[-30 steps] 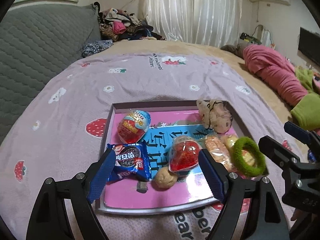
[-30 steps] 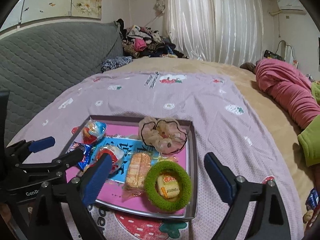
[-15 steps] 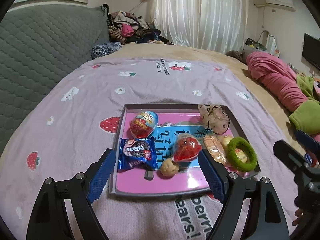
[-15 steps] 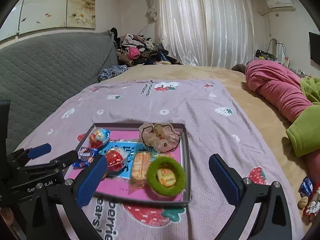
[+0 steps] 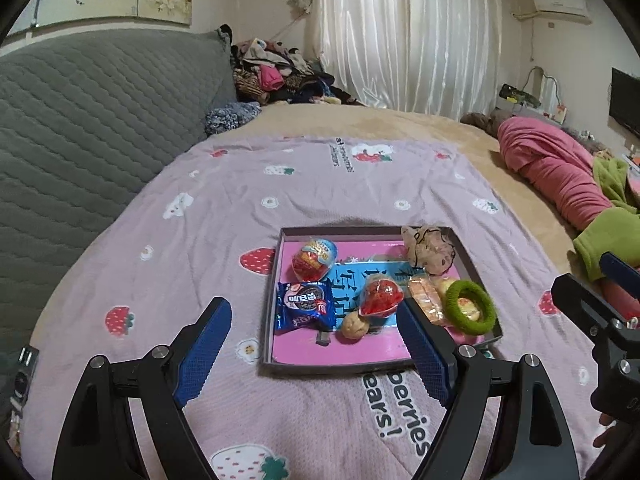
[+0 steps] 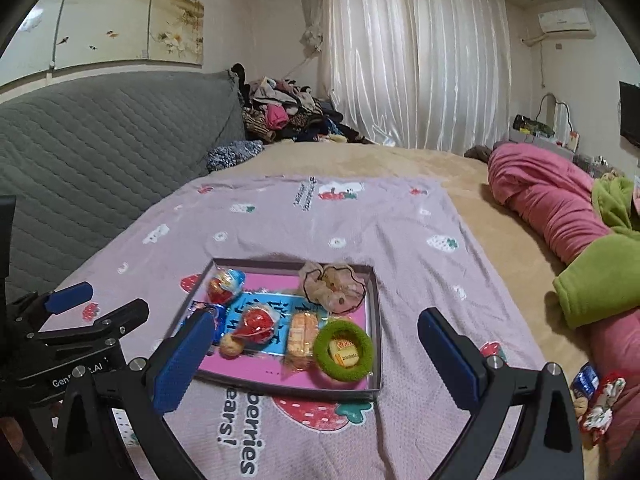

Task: Organize objects

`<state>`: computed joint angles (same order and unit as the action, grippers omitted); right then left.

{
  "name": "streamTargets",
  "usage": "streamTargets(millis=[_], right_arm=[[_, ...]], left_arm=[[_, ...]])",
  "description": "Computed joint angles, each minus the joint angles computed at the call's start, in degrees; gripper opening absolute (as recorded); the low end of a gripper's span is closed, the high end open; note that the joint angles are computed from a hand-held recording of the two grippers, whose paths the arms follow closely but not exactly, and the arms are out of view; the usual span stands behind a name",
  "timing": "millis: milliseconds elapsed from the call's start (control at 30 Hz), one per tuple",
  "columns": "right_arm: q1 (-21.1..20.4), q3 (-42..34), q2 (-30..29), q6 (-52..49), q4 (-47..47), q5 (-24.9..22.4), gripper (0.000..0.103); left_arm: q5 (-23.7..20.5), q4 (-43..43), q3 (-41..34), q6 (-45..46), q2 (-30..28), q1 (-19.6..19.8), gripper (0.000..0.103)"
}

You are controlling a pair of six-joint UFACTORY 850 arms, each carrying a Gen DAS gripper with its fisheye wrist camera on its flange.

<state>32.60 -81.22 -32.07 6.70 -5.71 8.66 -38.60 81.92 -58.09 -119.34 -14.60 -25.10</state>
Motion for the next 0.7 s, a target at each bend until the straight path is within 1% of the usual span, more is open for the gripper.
streamTargets(millis=[133,233,333,400,433,600,700], right_arm=[[0.51,2.66,3.06,-6.13,5.90,1.24,0.102],[0.58,4.16,4.94,-5.10,5.05,1.31,0.102],[0.82,5.64,6.47,-7.71,7.51,1.18,0.102],[1.11,6.86,7.73,-10.68,10.31,1.17,0.102],[1.22,7.44,8.31,-11.86,11.47,1.37,0.102],[1.72,11.05,11.81,-14.32,14.29,3.19,0.102],[1.99,12.57,13.29,-15.04,14.79,3.43,0.102]], left_arm=[[-0.53,-0.95,1.41,0.92,2.64,-1.14,0.085],[-2.01,-2.32,2.30,1.95,4.50,-2.40,0.085],[-3.94,-3.94,2.36,3.59,5.57,-3.57,0.085],[-2.54,-4.66,3.08,3.68,7.06,-3.70,0.085],[-2.55,-5.22,3.28,3.89,7.59,-3.93,0.085],[-6.33,-7.48,3.86,5.31,9.43,-6.00,0.085],[-7.66,-7.86,4.42,5.36,10.42,-7.20,0.085]])
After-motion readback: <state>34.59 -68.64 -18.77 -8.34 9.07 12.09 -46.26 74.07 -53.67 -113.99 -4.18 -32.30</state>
